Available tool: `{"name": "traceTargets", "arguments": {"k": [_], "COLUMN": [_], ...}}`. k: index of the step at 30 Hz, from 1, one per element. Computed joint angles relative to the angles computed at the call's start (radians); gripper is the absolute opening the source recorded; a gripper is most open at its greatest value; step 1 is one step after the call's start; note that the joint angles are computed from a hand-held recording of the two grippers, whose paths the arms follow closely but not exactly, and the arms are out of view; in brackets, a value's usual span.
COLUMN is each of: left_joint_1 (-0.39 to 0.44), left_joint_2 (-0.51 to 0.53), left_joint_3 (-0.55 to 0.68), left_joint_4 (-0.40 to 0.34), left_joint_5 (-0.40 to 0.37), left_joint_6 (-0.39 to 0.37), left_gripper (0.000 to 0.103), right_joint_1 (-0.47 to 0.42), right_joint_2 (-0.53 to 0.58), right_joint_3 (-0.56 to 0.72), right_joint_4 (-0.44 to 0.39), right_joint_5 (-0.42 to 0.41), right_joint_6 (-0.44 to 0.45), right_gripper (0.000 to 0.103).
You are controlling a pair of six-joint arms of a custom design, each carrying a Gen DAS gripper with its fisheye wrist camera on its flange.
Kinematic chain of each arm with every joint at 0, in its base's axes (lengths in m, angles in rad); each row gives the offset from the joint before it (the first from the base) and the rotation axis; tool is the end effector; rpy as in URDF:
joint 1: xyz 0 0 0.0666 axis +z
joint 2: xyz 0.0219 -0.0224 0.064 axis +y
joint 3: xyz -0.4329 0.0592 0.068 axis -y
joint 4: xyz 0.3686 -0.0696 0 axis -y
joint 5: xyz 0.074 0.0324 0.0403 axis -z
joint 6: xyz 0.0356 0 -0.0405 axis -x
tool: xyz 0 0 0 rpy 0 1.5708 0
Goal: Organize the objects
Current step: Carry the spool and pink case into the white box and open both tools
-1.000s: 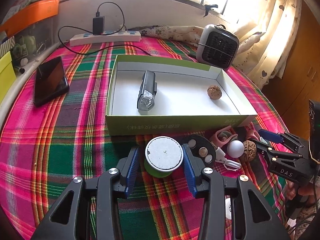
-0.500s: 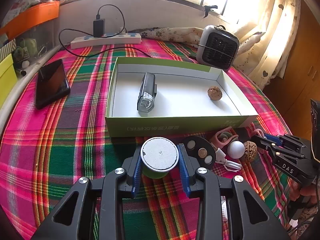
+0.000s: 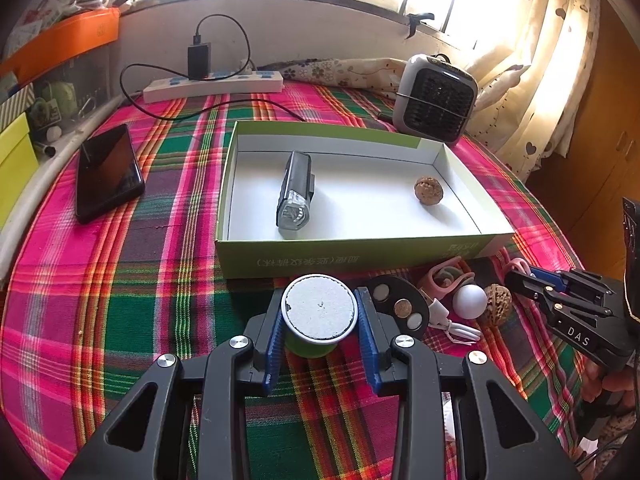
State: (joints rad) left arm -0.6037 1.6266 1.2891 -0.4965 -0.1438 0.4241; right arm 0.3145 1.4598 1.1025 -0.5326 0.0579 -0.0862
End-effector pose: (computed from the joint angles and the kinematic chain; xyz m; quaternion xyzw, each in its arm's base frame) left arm 0.4431 -0.2998 0.3559 0.0577 0.9291 -0.1182 0.3457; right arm 0.4341 0.1386 0.3542 -0.0977 0.9372 0.0397 0.3325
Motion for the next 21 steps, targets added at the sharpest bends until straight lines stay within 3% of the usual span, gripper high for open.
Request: {"name": "traceTargets", "arguments": {"k": [21], "left_joint_1": [0.000], "left_joint_2": [0.008], "left_joint_3": [0.087], "left_joint_4": [-0.045], "left_joint_5": [0.002], "left_joint_6": [-0.042], "left_gripper": [0.031], "right_joint_1": [-0.003], "right_joint_2": [-0.009], "right_joint_3": [0.061], "right_joint_4": [-0.024], "right_joint_5": [-0.028], "right_joint_6": [-0.004], "right_gripper": [0.018]}}
